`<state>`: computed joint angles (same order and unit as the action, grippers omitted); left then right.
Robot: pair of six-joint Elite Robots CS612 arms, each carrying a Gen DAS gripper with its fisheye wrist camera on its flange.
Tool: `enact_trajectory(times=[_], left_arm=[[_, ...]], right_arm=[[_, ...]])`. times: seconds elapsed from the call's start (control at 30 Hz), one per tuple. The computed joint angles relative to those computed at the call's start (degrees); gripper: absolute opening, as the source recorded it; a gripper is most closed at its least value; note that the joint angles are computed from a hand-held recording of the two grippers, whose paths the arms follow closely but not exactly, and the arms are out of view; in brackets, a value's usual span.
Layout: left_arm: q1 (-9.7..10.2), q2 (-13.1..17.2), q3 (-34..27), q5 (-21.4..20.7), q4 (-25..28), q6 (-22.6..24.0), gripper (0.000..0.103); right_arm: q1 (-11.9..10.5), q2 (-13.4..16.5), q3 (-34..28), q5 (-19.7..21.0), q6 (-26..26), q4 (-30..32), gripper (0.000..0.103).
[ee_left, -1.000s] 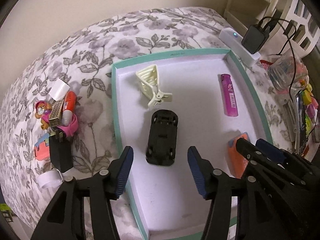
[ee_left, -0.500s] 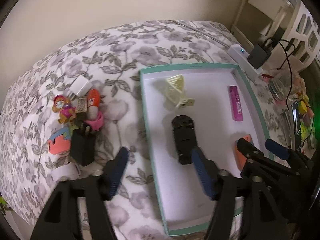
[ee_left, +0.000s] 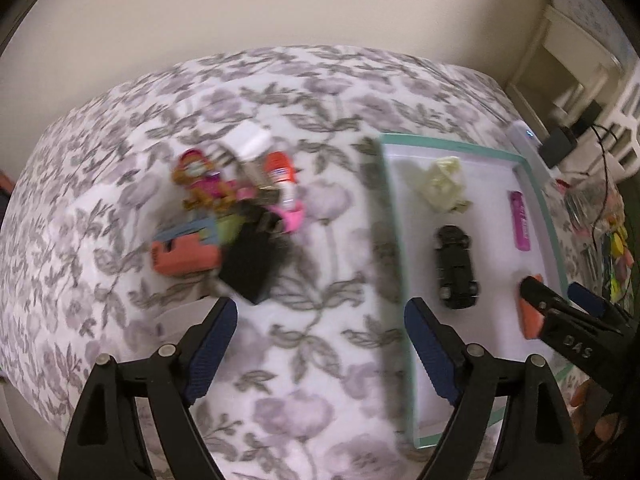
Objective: Organize rigid objects
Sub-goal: 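Move both tools back toward the remaining pile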
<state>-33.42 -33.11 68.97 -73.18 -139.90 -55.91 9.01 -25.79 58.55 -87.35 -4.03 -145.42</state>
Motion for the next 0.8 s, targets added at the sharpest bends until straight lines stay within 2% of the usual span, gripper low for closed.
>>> enact_trajectory(times=[0.07, 0.27, 0.37, 0.6, 0.8], left_arm=[[0.28, -0.8, 1.9, 0.2, -1.3, -1.6, 0.097], [1.05, -1.9, 5.9, 0.5, -4.7, -5.5, 0.098], [1.36, -2.6, 7.4, 0.8, -5.8, -6.8, 0.098], [1.48, -4.9, 11.0, 6.0, -8.6, -10.4, 0.098], [1.83, -6.4, 13.3, 9.5, -8.6, -13.5, 0.098]], right_arm=[[0.1, -0.1, 0.2, 0.2, -0.5, -0.7, 0.103], [0.8, -0.3, 1.2, -0.2, -1.8, -3.7, 0.103], [1.0, -0.4, 1.5, 1.0, -1.9, -5.1, 0.103], [1.6, -0.7, 2.2, 5.2, -2.4, -7.6, 0.103], [2.3, -1.0, 2.9, 8.2, -2.0, -10.5, 0.103]])
